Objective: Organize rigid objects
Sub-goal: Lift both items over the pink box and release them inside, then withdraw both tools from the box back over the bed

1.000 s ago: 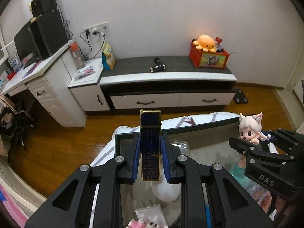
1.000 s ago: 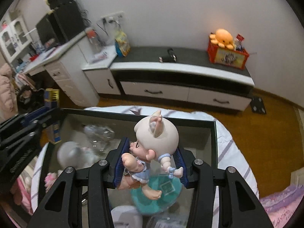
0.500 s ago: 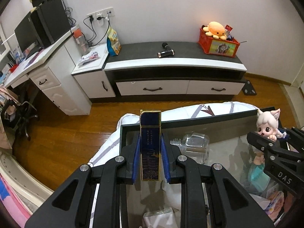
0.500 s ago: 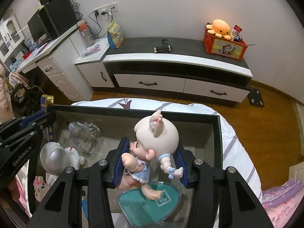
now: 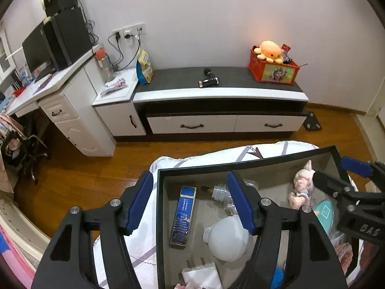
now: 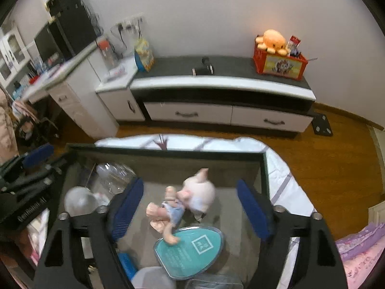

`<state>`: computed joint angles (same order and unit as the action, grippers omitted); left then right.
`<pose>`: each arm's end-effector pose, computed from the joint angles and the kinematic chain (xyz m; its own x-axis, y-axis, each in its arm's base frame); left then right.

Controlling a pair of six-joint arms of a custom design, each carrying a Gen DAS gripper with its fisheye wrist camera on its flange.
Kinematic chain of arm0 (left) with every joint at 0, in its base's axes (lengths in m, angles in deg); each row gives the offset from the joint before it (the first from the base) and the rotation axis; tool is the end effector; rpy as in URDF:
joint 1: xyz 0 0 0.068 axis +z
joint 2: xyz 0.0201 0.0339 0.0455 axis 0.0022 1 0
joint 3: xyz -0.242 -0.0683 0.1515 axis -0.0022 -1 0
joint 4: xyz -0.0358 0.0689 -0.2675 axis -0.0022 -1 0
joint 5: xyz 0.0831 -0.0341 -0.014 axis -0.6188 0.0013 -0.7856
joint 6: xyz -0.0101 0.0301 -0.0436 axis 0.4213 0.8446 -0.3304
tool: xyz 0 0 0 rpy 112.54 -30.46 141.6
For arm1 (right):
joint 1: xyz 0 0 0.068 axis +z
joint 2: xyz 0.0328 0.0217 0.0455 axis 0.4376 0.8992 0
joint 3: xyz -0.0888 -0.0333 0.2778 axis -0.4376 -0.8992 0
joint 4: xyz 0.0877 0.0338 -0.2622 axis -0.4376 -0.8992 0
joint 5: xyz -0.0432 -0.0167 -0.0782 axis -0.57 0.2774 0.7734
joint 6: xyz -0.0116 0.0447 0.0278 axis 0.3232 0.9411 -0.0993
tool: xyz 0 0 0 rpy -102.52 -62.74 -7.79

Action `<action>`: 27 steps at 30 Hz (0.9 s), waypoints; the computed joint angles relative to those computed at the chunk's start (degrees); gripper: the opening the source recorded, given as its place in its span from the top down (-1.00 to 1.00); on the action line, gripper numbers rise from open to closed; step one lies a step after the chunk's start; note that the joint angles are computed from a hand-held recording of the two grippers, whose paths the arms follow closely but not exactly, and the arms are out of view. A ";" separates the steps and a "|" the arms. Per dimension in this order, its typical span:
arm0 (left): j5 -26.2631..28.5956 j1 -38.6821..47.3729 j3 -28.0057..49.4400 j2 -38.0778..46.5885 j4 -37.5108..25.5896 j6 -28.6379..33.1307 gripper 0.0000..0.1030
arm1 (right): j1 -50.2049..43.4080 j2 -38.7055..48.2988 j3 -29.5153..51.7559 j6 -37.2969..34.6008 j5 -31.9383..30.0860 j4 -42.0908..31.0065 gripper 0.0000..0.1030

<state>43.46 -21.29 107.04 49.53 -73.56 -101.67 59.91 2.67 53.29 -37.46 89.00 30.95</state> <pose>0.2340 -0.0823 0.1337 -0.7857 0.0767 -0.6139 0.0463 0.9968 0.0653 0.2244 0.1450 0.1835 -0.8606 -0.0148 -0.5091 -0.0984 0.9856 0.1376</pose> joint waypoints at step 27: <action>-9.13 -12.29 -4.65 -21.29 -9.56 -3.21 -0.47 | 9.22 -15.15 -1.05 6.84 11.45 -11.26 -0.60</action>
